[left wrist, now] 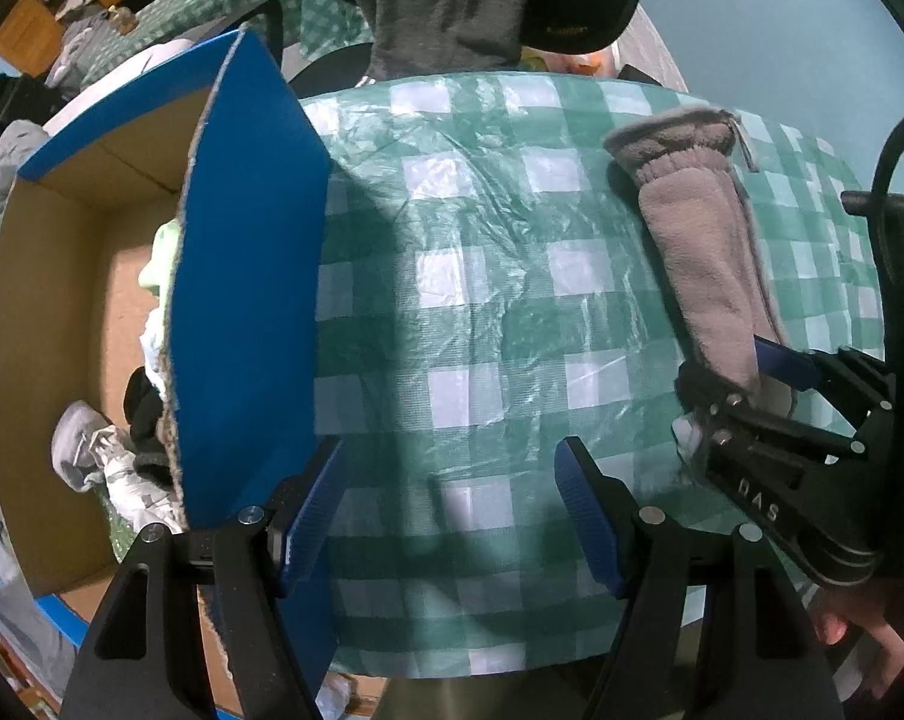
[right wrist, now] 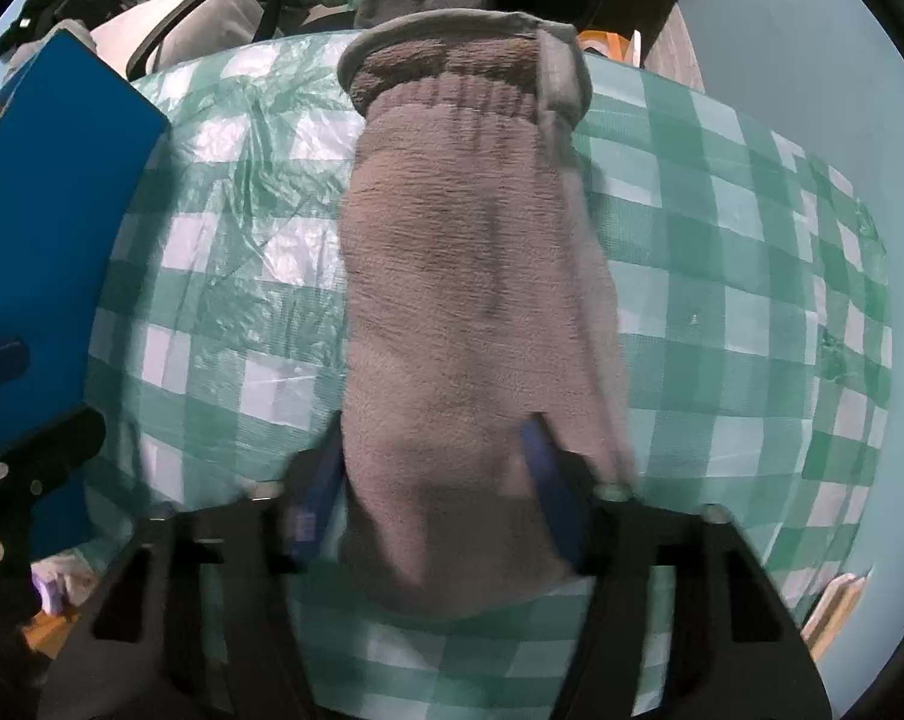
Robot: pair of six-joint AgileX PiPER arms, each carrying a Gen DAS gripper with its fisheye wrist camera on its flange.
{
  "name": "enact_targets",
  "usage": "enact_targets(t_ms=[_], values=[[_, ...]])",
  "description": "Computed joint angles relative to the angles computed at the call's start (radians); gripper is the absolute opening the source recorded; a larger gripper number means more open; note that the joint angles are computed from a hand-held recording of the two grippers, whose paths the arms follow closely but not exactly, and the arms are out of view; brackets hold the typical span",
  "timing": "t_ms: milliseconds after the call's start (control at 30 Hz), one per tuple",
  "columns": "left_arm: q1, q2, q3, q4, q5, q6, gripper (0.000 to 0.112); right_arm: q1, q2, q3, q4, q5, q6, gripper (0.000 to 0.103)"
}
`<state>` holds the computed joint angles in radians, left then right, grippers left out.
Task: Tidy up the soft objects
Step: 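Lower the right gripper onto the grey fleece sock and close it, then grasp the small white plastic piece with the left gripper while the right gripper holds the sock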
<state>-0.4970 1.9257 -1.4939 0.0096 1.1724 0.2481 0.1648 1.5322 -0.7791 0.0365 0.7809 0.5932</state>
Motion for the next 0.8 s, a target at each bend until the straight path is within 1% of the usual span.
enact_targets(t_ms=[33,67,167,333,367,400,633,800], values=[[-0.001,0.000,0.000,-0.001,0.001,0.000,0.072,-0.007,-0.012,0.006,0.007,-0.001,-0.013,0.028],[-0.003,0.000,0.000,0.000,0.003,-0.002,0.072,-0.010,-0.021,0.009,0.004,0.002,-0.018,0.021],[-0.008,0.016,-0.018,-0.001,0.009,-0.010,0.072,-0.034,-0.077,0.034,0.023,-0.002,-0.049,0.014],[-0.007,0.026,-0.041,-0.011,0.023,-0.019,0.072,-0.073,-0.215,0.086,0.048,-0.007,-0.093,0.014],[-0.007,0.026,-0.043,-0.013,0.024,-0.019,0.072,-0.066,-0.222,0.086,0.048,-0.013,-0.079,0.014],[-0.010,0.027,-0.042,-0.013,0.023,-0.020,0.072,-0.082,-0.255,0.096,0.056,-0.005,-0.085,0.014],[-0.034,0.027,-0.038,-0.029,0.035,-0.032,0.072,-0.172,-0.380,0.112,0.071,0.055,-0.107,0.014],[-0.078,0.023,-0.024,-0.048,0.043,-0.050,0.072,-0.176,-0.430,0.122,0.005,0.096,-0.051,0.014]])
